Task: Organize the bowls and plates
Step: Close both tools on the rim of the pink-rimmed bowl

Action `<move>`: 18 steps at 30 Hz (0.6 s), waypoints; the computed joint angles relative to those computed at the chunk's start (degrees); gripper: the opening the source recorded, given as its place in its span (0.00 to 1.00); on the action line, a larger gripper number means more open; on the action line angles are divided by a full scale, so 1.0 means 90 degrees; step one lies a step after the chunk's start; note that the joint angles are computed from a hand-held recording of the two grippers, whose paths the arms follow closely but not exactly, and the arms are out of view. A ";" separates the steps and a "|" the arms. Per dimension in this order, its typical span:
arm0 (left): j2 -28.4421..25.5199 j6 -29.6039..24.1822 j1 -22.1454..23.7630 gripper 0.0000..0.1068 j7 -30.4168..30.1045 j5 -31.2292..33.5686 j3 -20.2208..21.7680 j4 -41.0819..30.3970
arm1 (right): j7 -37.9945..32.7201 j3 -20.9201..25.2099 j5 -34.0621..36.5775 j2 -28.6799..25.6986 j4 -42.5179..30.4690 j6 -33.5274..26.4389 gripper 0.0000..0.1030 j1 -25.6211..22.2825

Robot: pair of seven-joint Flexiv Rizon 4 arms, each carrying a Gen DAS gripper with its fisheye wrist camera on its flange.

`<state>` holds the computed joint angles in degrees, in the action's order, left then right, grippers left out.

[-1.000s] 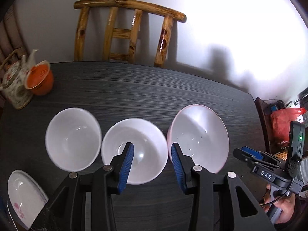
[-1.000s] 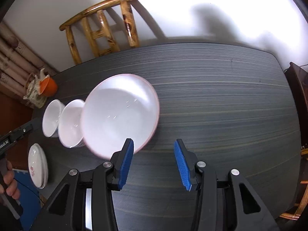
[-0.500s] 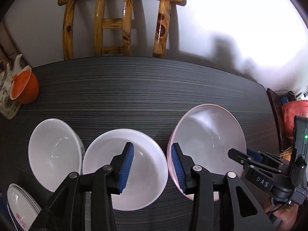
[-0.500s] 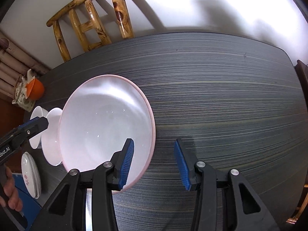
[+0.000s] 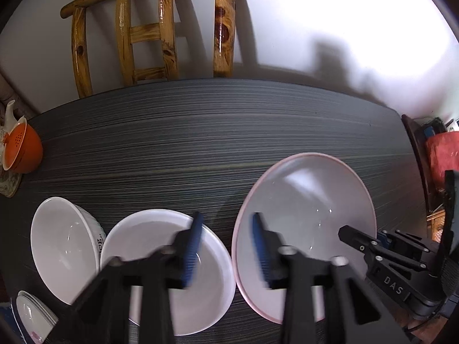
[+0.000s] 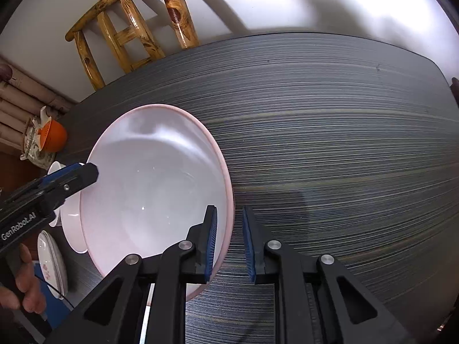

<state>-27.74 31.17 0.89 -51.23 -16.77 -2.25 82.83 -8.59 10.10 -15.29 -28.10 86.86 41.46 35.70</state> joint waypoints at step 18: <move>0.0704 -0.0116 -0.0183 0.04 0.0354 0.0111 0.0015 0.0731 | 0.0602 0.0063 -0.0121 0.0454 0.0617 0.0165 0.12 0.0083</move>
<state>-21.41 30.13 -0.76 -48.05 -15.77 -2.11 89.41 -3.17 10.66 -16.38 -24.01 92.41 42.94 36.44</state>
